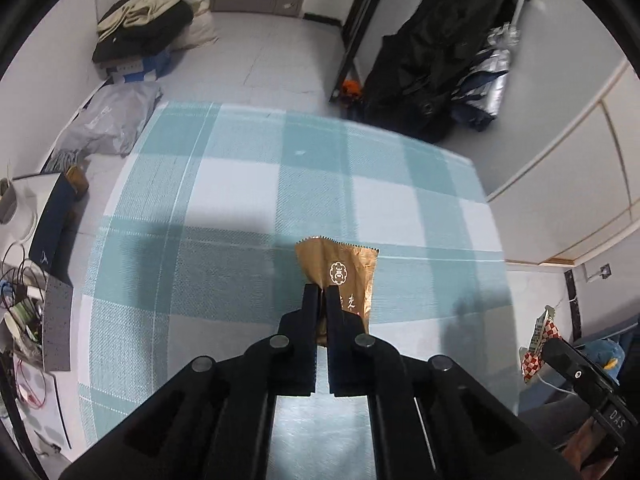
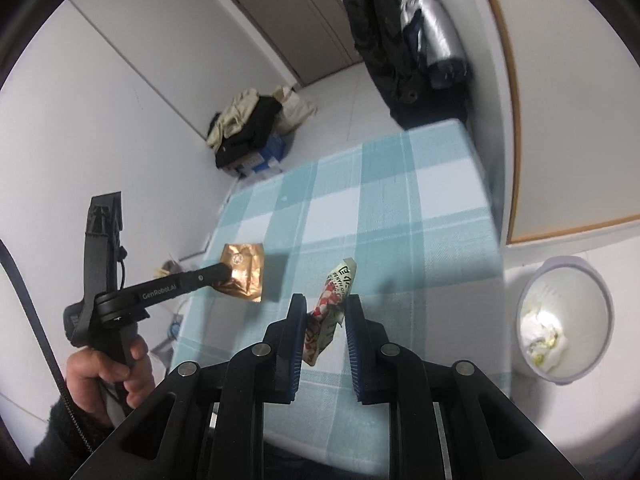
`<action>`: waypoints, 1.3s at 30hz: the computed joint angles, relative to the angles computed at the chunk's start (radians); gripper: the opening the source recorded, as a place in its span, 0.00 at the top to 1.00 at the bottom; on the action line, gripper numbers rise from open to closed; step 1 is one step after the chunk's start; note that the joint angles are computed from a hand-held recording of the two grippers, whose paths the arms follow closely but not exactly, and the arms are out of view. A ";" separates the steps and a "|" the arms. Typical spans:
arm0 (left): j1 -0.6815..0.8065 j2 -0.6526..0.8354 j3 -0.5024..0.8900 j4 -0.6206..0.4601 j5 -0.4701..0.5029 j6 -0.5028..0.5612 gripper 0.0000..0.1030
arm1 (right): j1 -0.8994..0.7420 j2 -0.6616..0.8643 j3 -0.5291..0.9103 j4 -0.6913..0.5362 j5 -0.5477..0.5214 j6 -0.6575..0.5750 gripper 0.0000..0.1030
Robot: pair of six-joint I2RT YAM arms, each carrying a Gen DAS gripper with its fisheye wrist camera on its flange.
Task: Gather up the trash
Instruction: 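Carry the gold wrapper with the left tool while the right tool carries the patterned wrapper to the bin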
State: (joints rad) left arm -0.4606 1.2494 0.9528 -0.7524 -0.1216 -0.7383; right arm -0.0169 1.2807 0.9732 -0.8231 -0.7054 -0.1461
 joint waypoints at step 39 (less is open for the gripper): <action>-0.377 0.850 0.982 -0.060 0.074 0.079 1.00 | -0.733 0.573 0.575 -0.323 -0.132 -0.537 0.82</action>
State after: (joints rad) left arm -0.8374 2.0992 1.9350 -0.8123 -0.0471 -0.6598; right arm -0.7496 1.8542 1.5484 -1.1463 -0.8370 -0.6833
